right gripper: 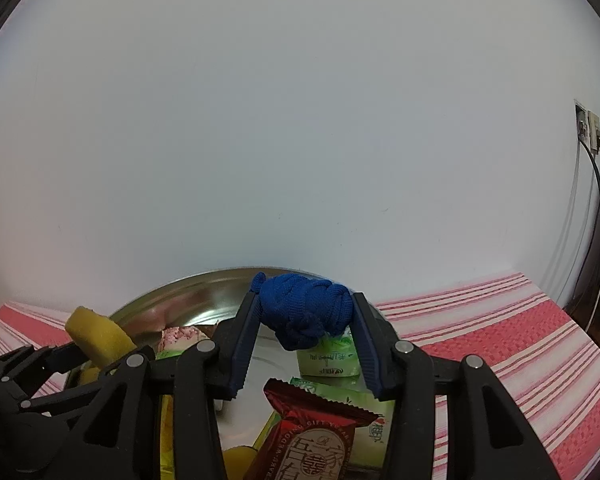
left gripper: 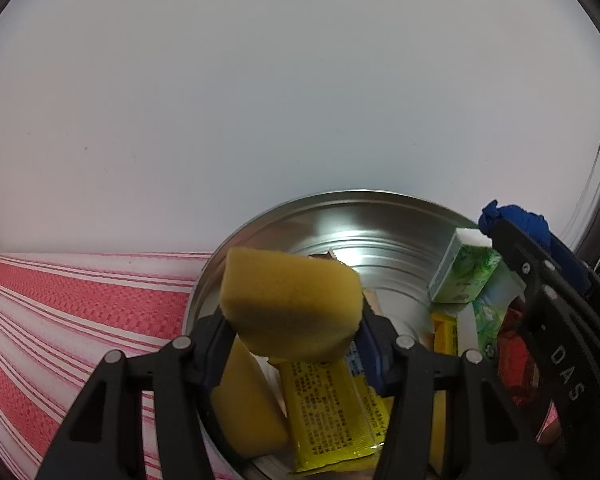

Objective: Organize objects
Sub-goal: 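Lower the sponge and blue cloth into the tin and open both grippers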

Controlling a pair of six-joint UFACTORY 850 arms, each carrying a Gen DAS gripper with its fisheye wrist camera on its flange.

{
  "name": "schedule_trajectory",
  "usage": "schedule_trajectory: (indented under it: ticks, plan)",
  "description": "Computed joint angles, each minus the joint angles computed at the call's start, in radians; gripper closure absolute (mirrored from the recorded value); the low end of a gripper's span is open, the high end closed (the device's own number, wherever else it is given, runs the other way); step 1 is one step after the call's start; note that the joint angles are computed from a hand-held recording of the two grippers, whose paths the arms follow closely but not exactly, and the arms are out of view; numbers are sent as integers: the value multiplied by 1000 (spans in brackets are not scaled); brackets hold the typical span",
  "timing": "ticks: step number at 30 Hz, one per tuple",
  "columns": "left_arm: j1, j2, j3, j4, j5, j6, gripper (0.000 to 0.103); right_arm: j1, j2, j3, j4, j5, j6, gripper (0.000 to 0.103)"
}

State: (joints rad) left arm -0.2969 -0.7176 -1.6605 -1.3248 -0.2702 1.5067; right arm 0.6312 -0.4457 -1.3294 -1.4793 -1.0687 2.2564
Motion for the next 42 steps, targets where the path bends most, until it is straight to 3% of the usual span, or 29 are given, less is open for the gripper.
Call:
schedule_trajectory:
  ticks: [9,17,25,28,29,31,32,34,38,42]
  plan:
    - [-3,41,47,-130,-3,153,48,9,13,12,-12,-22,24,54]
    - [12,37,34,22,-65,-9,48,4,20,21,3,-16,37,54]
    - [2,18,21,32,-35,-7,48,0,6,-1,25,13,-15,54]
    - [-3,17,28,-25,-20,67,47,-14,9,0,34,81,-30,54]
    - [-5,16,31,-55,-17,108,42,-19,13,6,26,111,-22,54]
    - [-8,14,31,-66,-13,123,14,-35,36,39,-27,209,51,49]
    - [-7,15,32,-69,-18,118,1,-44,48,55,-52,255,94,38]
    - [-4,24,47,-166,-26,208,0,-47,61,75,-83,268,161,27]
    - [-12,40,79,-401,10,461,0,-24,69,105,-142,163,242,27]
    - [-11,43,80,-356,14,402,0,-8,64,109,-139,86,248,27]
